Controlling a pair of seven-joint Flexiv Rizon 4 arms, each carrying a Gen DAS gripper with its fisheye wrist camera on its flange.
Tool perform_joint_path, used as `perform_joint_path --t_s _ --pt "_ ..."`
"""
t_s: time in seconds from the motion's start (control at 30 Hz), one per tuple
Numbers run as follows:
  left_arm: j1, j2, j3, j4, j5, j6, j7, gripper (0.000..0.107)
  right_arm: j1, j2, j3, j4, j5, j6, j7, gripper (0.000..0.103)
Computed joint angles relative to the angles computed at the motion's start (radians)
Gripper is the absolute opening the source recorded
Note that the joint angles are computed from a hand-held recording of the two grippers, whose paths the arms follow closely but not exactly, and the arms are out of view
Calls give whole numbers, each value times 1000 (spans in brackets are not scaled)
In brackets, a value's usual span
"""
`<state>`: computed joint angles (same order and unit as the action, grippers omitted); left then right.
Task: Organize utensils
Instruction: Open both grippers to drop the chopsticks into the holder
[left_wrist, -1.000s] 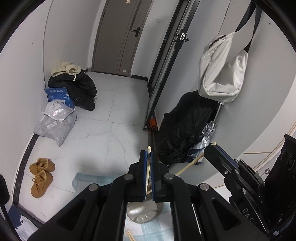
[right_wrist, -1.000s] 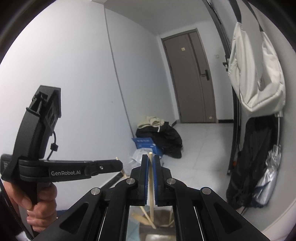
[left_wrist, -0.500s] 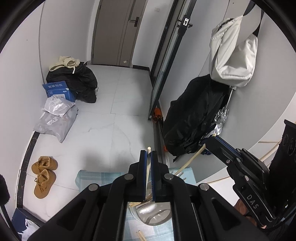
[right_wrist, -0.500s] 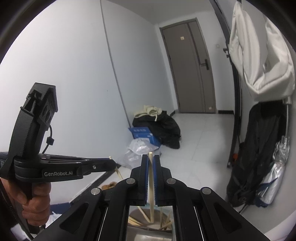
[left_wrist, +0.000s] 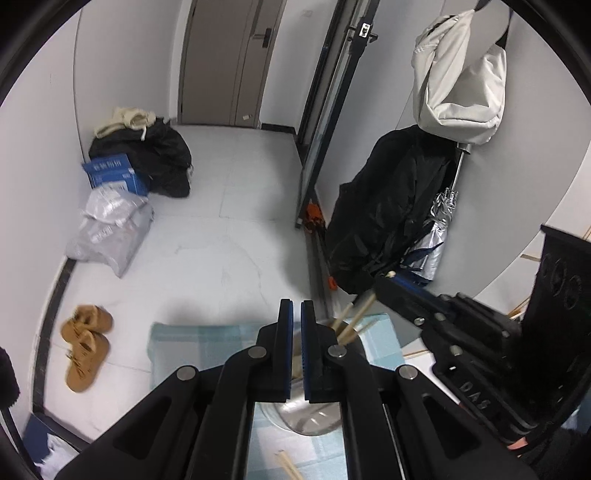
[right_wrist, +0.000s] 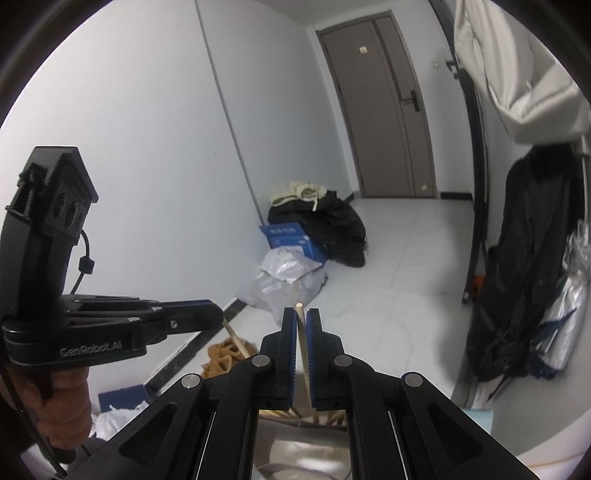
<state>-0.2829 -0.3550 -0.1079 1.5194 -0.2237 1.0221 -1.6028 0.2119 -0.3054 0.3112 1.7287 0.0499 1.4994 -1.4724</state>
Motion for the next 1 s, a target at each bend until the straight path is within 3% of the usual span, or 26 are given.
perform_joint_path --t_s 0.27,0.43,0.53,0.6,0.67,0.73,0.8,1.0 --pt "18 6 -24 56 -72 13 35 0 -25 -13 30 -6 47 -66 -32 8" --pt "19 28 -15 99 -101 25 0 1 -37 -5 48 -10 131 -126 -66 10" --pt "6 43 1 110 -66 12 -41 9 -68 5 88 -21 225 -162 -138 18" --pt "-6 51 15 113 -27 14 -75 19 -48 27 71 3 241 -139 -152 24" --pt "-13 66 19 133 -4 33 -101 27 -34 50 60 27 259 -118 -162 36" --pt "-20 84 26 153 22 53 -133 35 -8 77 32 62 247 -90 -136 40" --pt "-27 101 35 166 55 60 -166 50 4 97 17 84 244 -82 -116 40" --pt "-39 155 51 215 148 112 -257 61 60 186 -59 223 127 -3 38 52"
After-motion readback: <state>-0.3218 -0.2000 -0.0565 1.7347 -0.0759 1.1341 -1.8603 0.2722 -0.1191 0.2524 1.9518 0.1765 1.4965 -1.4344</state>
